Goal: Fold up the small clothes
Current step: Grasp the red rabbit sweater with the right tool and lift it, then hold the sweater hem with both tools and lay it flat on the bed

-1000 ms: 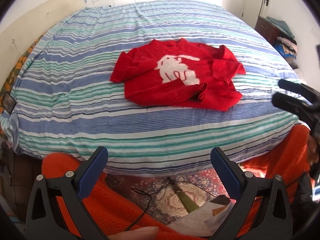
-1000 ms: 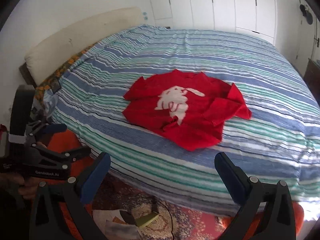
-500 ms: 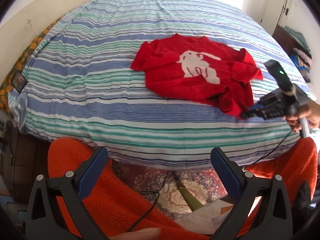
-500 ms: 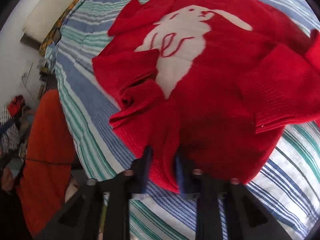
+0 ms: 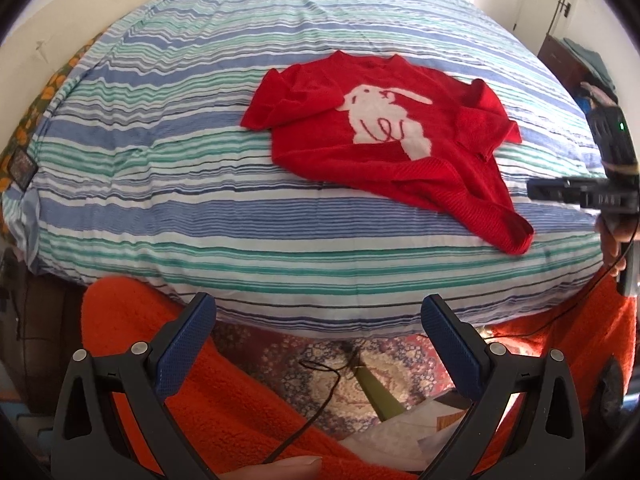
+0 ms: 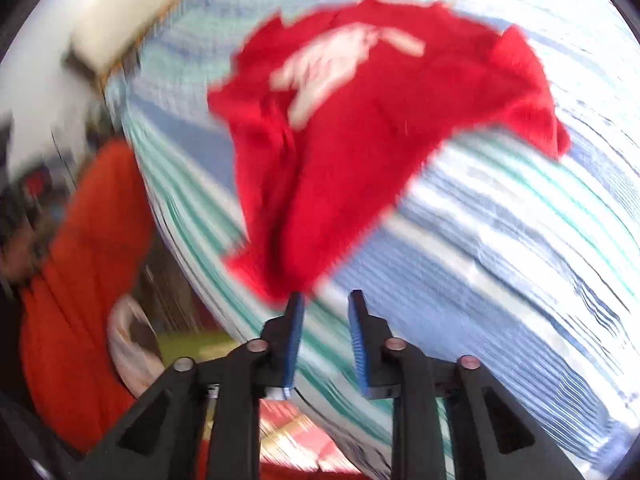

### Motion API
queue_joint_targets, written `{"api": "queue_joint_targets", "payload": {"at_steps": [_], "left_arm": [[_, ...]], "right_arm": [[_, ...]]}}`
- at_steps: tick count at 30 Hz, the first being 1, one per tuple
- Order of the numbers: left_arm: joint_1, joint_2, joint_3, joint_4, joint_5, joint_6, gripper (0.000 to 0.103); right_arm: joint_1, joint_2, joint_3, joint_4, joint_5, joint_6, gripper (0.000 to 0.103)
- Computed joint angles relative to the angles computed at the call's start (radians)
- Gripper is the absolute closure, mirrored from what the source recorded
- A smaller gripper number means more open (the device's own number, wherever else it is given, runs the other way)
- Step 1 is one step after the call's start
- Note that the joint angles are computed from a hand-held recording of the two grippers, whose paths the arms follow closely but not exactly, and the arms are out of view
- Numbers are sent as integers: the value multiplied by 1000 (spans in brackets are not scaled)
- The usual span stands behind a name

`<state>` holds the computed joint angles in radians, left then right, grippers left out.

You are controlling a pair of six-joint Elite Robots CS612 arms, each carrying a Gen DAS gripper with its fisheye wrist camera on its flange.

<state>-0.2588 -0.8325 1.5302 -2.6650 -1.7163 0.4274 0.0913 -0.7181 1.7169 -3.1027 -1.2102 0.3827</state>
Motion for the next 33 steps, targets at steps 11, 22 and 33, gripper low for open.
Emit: {"api": "queue_joint_targets", "payload": {"at_steps": [11,22,33], "left_arm": [[36,6,-11,-76,23,-100,1],[53,111,-125,-40,56,-179,1],[55,262,-342,368,-88,-219,8]], "right_arm": [[15,285,-502,286,305,188,58],[141,94,-221,181,300,-89,48],[13,9,199,-483,-10,760,46]]}}
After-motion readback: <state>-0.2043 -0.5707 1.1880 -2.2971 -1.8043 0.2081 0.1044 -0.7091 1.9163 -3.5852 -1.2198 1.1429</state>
